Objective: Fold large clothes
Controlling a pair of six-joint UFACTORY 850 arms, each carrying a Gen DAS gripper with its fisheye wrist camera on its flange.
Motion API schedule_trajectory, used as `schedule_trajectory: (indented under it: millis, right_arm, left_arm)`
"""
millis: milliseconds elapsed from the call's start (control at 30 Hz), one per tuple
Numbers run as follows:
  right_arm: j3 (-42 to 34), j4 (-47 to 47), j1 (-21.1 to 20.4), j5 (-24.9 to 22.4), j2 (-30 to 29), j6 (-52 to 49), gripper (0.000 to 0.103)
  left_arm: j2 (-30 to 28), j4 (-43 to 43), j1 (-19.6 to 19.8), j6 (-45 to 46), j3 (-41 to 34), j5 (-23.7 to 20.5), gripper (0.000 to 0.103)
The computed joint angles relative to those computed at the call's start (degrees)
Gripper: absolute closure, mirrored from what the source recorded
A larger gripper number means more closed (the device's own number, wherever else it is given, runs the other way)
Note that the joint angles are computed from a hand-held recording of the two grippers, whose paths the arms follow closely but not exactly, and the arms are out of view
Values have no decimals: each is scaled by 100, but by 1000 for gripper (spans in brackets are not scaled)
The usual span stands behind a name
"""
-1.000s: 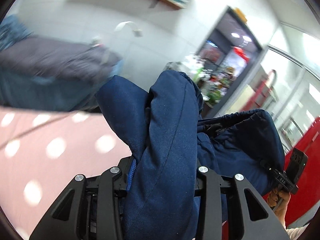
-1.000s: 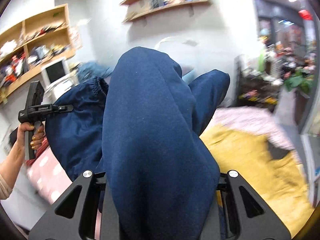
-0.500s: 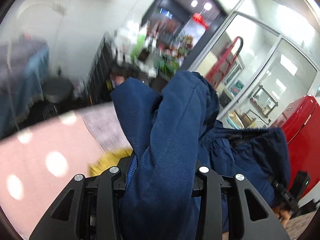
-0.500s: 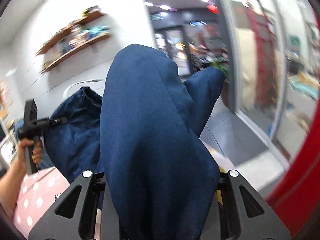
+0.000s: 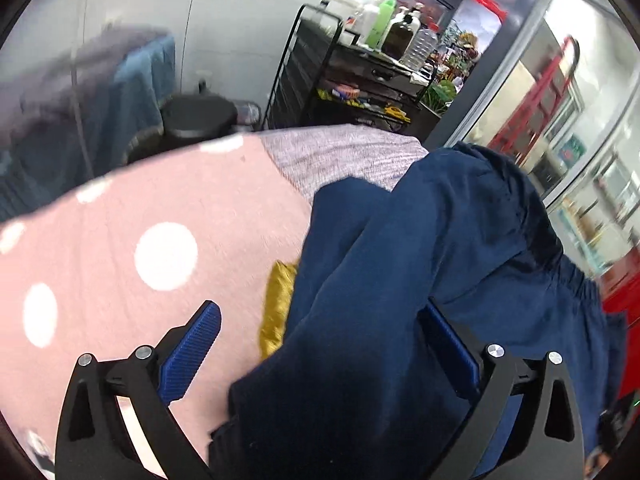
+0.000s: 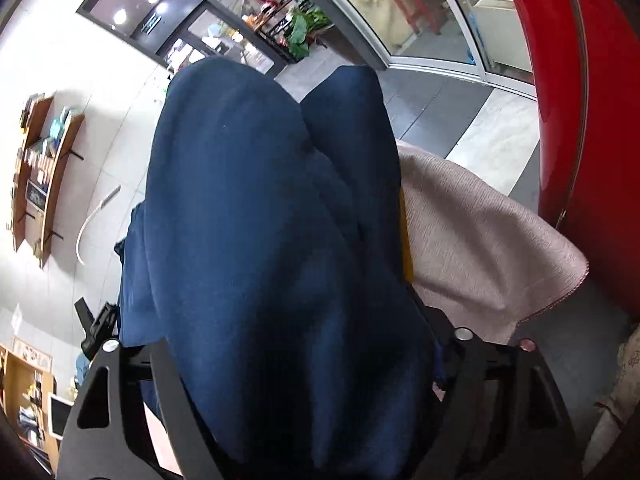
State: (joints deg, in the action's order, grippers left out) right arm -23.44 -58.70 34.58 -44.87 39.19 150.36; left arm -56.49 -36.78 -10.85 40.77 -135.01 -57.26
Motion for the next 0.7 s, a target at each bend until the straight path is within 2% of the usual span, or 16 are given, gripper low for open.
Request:
schedule_trajectory:
  millis: [67,167,200,267,333,400,467,567,700]
  right_arm:
    - [136,-340,198,-103,61,808,23]
    - [260,-723,280,-96,167,1507,23]
    - [256,-745,149,-54,281,1422,23]
    - [260,-748,311,-268,377,1446,23]
    - [162,-637,493,-532,361,1287,23]
    - [-154,-287,716,-1043,132,757,23]
    - [-550,70,947,-1686,-239,85,23]
    - [-1358,765,1004,-2702,-1006,-1191,23]
    - [-2099,998,996,-3386,-1678,-2301,23]
  left_arm:
    - [175,-93,19,72,157,256,7]
    - [453,-826,299,203,496,554,7]
    - [525,-1035,402,90,575,608,7]
    - [667,-1122,516,-112,733,710,7]
    - [1019,-1158,642,111,1249,765,7]
    - [1469,-1192,693,612,1931,869,7]
    - [2041,-1056,655,1144,2823,1275,7]
    - [2747,-1028,643,1822,3882,1496,6]
    - [3496,-696,414,2369,5024,1608,6]
